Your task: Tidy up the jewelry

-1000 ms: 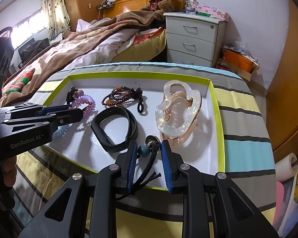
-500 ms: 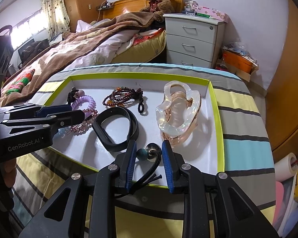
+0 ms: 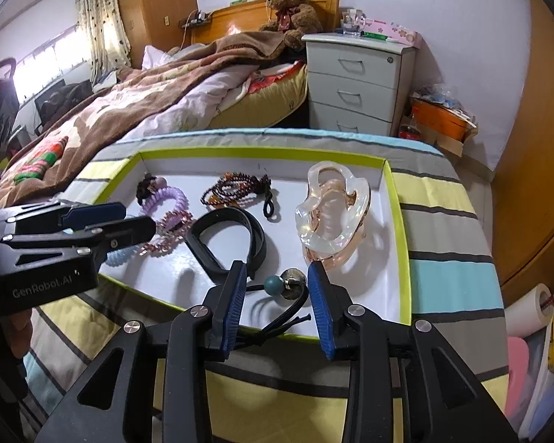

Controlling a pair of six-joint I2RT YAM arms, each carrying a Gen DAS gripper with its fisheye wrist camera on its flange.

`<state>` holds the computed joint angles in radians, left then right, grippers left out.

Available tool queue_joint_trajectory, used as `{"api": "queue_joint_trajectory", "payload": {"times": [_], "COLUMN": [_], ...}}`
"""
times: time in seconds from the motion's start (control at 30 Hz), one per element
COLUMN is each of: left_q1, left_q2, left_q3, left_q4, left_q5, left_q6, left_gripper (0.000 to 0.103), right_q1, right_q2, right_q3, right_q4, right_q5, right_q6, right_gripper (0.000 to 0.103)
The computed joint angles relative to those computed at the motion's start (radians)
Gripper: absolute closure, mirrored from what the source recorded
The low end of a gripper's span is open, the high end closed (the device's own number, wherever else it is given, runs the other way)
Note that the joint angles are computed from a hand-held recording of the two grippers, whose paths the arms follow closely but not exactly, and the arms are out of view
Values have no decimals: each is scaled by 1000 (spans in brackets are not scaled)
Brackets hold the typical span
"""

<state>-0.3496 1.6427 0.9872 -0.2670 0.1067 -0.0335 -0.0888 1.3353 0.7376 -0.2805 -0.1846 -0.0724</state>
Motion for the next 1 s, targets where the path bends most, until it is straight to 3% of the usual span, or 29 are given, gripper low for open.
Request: {"api": "queue_joint_trajectory", "payload": {"times": [0.37,0.63,1.0], "left_q1": [-20,-88,-156], "left_q2": [-209,-360,-500], "left_q3": [-145,-269,-367], "left_q4": [-15,-20,-59], "left_q5": [-76,-224,-334], "left_q6": [-69,-154,-241], "left_gripper": [50,50,50], "right_q1": [31,83,119], "right_q2": [-208,-356,-464], "right_q3": [-88,-142,-187], "right_q4": [-47,-97,-151], "right_q5": [49,109,145], "right_q6": [57,106,154], "right_gripper": [66,66,66]}}
